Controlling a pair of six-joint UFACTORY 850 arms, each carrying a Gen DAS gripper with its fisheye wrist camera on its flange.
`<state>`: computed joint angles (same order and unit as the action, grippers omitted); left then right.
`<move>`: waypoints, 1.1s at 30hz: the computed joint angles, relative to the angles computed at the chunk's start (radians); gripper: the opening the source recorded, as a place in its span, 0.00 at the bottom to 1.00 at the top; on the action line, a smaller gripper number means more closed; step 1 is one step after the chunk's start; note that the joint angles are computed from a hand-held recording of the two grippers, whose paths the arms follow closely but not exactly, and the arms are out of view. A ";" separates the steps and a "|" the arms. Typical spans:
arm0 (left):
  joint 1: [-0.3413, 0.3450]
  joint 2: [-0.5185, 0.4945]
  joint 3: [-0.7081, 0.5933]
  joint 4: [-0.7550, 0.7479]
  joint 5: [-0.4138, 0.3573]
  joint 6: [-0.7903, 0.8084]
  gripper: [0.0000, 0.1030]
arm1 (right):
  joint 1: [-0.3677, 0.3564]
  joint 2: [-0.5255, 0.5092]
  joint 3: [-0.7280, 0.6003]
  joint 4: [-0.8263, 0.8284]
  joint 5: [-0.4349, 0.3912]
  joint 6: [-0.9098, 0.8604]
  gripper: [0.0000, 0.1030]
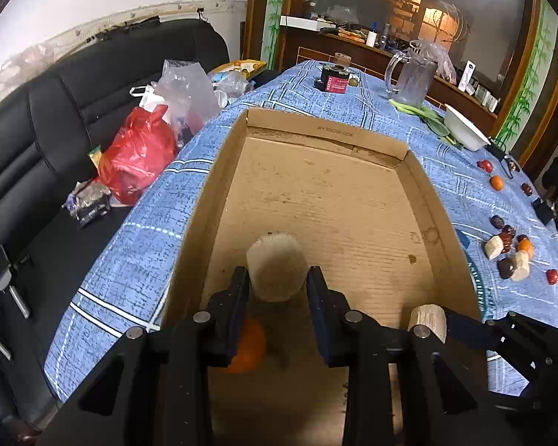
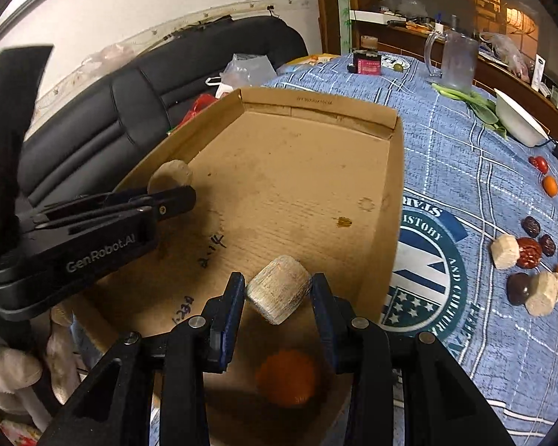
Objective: Organize fruits
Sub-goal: 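Carry the left tool's yam chunk into the tray while the right tool releases its chunk there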
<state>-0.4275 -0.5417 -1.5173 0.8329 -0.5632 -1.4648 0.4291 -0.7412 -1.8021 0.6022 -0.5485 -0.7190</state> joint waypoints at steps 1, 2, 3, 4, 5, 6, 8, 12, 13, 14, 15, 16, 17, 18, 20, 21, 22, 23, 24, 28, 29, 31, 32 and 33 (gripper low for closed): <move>0.002 -0.002 -0.001 -0.003 0.002 0.004 0.35 | -0.001 -0.004 -0.003 0.007 -0.007 -0.002 0.40; 0.005 0.000 0.003 -0.010 0.014 0.005 0.38 | -0.003 -0.007 -0.004 0.019 -0.011 -0.008 0.40; 0.005 0.002 0.006 0.002 0.021 -0.005 0.38 | -0.003 -0.007 -0.005 0.025 -0.013 -0.011 0.40; 0.006 0.007 0.011 0.001 0.028 -0.007 0.39 | -0.004 -0.006 -0.002 0.037 -0.017 -0.020 0.40; 0.007 0.011 0.015 -0.004 0.038 -0.009 0.39 | -0.008 0.003 0.010 0.065 -0.017 -0.046 0.41; 0.006 0.017 0.021 -0.002 0.047 -0.019 0.39 | -0.012 0.015 0.027 0.097 -0.012 -0.076 0.41; -0.003 0.037 0.037 0.042 0.063 -0.074 0.40 | -0.029 0.070 0.100 0.218 0.016 -0.194 0.41; -0.040 0.049 0.031 0.192 0.090 -0.212 0.59 | -0.078 0.195 0.265 0.469 0.104 -0.442 0.60; -0.047 0.040 0.015 0.206 0.091 -0.209 0.59 | -0.093 0.227 0.307 0.526 0.134 -0.497 0.61; -0.058 0.023 -0.010 0.217 0.088 -0.192 0.60 | -0.113 0.257 0.346 0.584 0.159 -0.550 0.61; -0.067 0.006 -0.033 0.216 0.079 -0.172 0.59 | -0.132 0.277 0.371 0.629 0.172 -0.585 0.61; -0.071 -0.004 -0.047 0.212 0.074 -0.159 0.60 | -0.153 0.300 0.400 0.683 0.180 -0.625 0.61; -0.077 -0.016 -0.064 0.213 0.073 -0.152 0.59 | -0.179 0.321 0.429 0.741 0.185 -0.662 0.61; -0.082 -0.026 -0.076 0.221 0.072 -0.155 0.60 | -0.200 0.335 0.447 0.785 0.187 -0.688 0.61; -0.092 -0.057 -0.115 0.247 0.035 -0.157 0.60 | -0.242 0.367 0.488 0.886 0.196 -0.750 0.61; -0.096 -0.081 -0.146 0.241 -0.007 -0.145 0.60 | -0.260 0.382 0.508 0.933 0.202 -0.784 0.61; -0.096 -0.100 -0.169 0.230 -0.036 -0.137 0.60 | -0.276 0.394 0.522 0.974 0.206 -0.815 0.61; -0.097 -0.113 -0.186 0.213 -0.057 -0.130 0.60 | -0.294 0.411 0.544 1.027 0.212 -0.858 0.61; -0.095 -0.135 -0.214 0.171 -0.082 -0.102 0.60 | -0.306 0.420 0.555 1.061 0.214 -0.884 0.61; -0.082 -0.192 -0.292 0.016 -0.158 0.008 0.60 | -0.356 0.456 0.602 1.199 0.198 -0.981 0.63; -0.080 -0.188 -0.289 0.018 -0.162 -0.013 0.60 | -0.367 0.462 0.611 1.233 0.195 -1.002 0.63; -0.080 -0.184 -0.286 0.040 -0.177 -0.050 0.60 | -0.384 0.467 0.615 1.235 0.186 -0.995 0.63; -0.081 -0.190 -0.293 0.052 -0.186 -0.050 0.60 | -0.390 0.470 0.618 1.239 0.182 -0.994 0.63; -0.079 -0.199 -0.305 0.048 -0.188 -0.031 0.60 | -0.392 0.470 0.616 1.239 0.181 -0.993 0.63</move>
